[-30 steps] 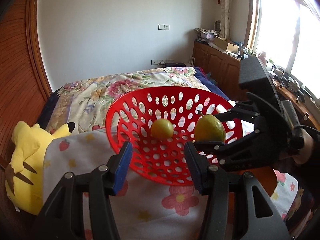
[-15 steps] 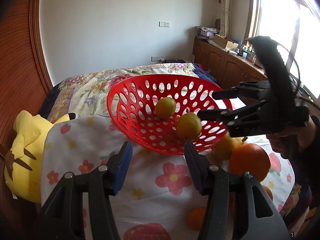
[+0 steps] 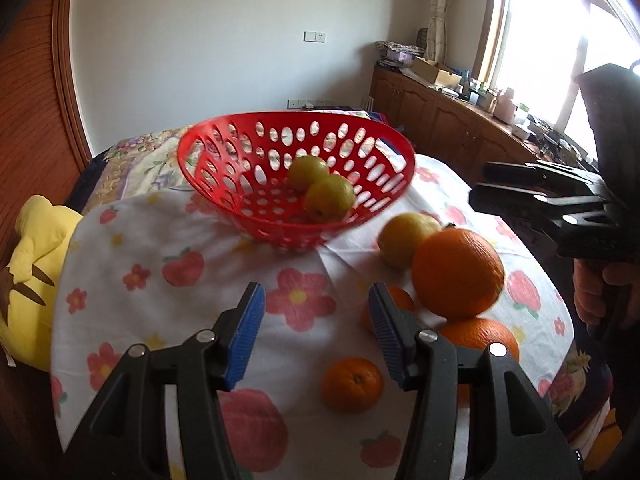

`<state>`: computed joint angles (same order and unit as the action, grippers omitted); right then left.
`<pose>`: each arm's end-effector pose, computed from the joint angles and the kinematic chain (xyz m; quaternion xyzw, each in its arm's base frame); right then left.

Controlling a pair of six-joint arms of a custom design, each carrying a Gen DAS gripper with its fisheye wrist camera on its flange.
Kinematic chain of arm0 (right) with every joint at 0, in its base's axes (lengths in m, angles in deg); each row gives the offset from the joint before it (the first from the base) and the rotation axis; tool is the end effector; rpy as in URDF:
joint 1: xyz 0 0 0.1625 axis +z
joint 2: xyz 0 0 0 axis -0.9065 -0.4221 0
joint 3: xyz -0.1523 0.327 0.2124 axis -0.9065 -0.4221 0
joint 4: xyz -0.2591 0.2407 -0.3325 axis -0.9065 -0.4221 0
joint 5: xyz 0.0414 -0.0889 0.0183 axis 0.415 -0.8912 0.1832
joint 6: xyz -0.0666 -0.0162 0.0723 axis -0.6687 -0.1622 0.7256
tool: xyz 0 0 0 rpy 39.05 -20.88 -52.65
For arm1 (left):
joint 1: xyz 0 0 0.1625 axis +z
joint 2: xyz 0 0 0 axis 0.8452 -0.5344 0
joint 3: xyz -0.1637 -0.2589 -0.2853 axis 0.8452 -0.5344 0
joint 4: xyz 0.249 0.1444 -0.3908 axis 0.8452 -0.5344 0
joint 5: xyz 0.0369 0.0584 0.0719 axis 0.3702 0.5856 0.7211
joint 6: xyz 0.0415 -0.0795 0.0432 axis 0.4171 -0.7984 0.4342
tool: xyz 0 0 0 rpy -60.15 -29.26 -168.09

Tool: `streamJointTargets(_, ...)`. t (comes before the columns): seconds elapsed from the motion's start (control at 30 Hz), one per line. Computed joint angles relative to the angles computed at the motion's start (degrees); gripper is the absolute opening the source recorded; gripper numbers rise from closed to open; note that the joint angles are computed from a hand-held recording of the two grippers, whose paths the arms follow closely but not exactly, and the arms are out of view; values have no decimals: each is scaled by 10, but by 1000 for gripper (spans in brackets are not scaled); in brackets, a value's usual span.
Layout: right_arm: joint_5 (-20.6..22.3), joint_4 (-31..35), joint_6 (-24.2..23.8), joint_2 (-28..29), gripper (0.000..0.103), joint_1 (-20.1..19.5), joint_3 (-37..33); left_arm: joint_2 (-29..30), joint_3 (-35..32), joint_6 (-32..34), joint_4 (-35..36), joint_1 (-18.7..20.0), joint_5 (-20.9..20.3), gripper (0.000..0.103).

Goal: Organize fruits
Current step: 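Move both tools back toward the remaining oranges on the cloth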

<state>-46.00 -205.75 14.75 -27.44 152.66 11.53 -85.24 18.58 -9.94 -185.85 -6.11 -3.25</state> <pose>0.0953 -0.7699 0.2537 0.4531 -0.8497 0.2144 0.1635 -0.2642 -0.6665 0.0395 0.1595 0.8802 -0.3424 0.2875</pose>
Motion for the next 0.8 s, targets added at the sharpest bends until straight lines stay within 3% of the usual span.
streamJointTargets(0.3,-1,-17,13,-39,73,-21,53,10,11,-6,-9,-18,1,54)
streamJointTargets(0.63,-10,-23,23,-30,83,-24,57,12,20,-21,-9,-28,16,58)
streamJointTargets(0.8,-24,-22,24,-15,84,-23,48,13,23,-32,-5,-29,22,60)
